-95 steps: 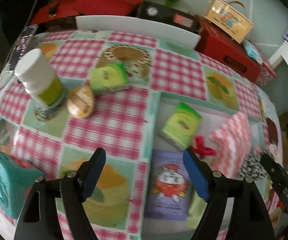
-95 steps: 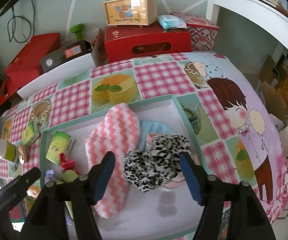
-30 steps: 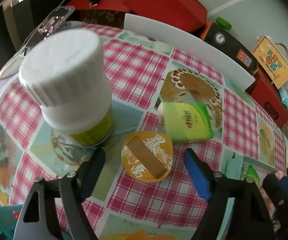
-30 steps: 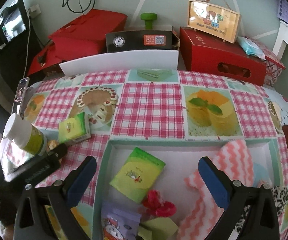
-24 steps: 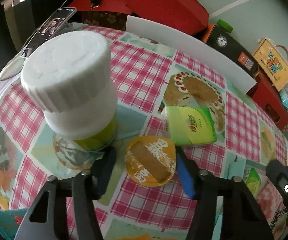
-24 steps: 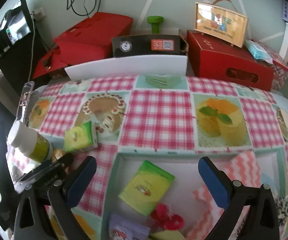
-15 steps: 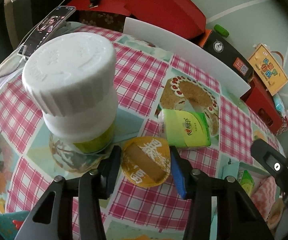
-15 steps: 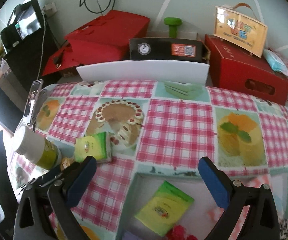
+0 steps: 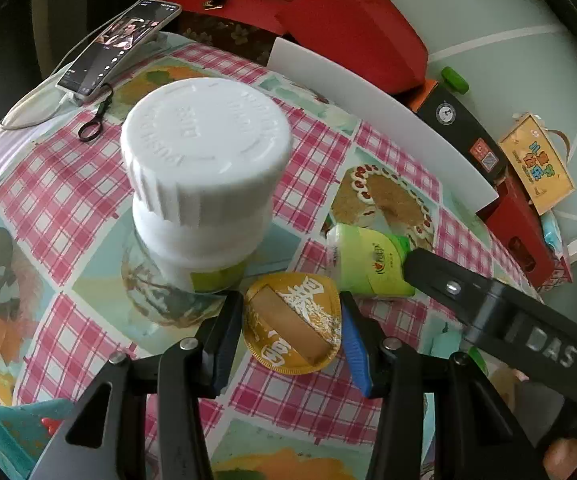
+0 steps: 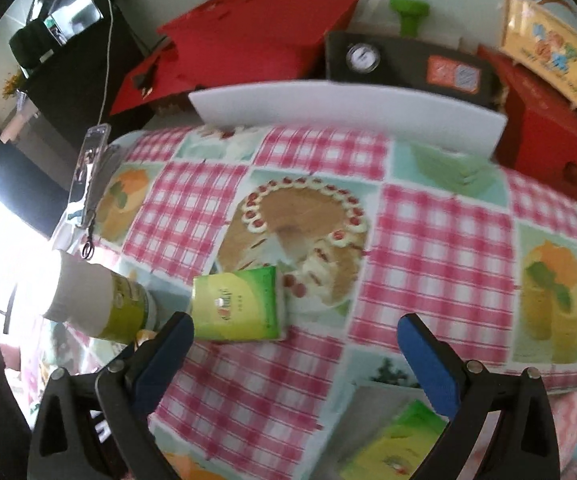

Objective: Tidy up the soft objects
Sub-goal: 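Grasp the green tissue pack with the right tool while the left tool grasps the round orange pack, then lift the green tissue pack and orange pack and carry both over the tray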

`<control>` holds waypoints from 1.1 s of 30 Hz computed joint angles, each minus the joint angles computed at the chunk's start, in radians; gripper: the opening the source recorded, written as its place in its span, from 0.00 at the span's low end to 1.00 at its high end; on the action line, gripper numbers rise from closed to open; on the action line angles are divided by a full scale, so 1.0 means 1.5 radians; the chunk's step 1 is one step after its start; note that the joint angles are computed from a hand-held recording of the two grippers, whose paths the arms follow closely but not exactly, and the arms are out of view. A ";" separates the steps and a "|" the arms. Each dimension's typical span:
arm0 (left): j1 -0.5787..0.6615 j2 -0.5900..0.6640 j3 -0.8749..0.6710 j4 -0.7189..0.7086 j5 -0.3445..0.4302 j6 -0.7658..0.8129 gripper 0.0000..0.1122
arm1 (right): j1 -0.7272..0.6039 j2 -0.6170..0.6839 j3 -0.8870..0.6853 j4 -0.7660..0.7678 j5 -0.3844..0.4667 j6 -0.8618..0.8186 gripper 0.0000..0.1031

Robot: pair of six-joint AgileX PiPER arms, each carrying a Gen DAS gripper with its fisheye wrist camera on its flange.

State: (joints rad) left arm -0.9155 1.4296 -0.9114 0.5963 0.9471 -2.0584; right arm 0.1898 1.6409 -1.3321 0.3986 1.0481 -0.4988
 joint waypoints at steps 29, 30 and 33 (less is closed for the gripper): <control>0.007 -0.036 0.026 -0.029 -0.003 -0.017 0.44 | 0.103 0.074 -0.045 -0.140 -0.002 0.149 0.65; 0.007 -0.035 0.025 -0.028 -0.004 -0.017 0.44 | 0.095 0.074 -0.047 -0.135 0.000 0.147 0.65; 0.008 -0.036 0.022 -0.027 -0.004 -0.012 0.44 | 0.060 0.067 -0.057 -0.107 0.009 0.131 0.65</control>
State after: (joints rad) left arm -0.9040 1.3756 -0.8784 0.5566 0.9414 -2.0765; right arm 0.2804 1.7416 -1.4179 0.2387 1.0619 -0.3021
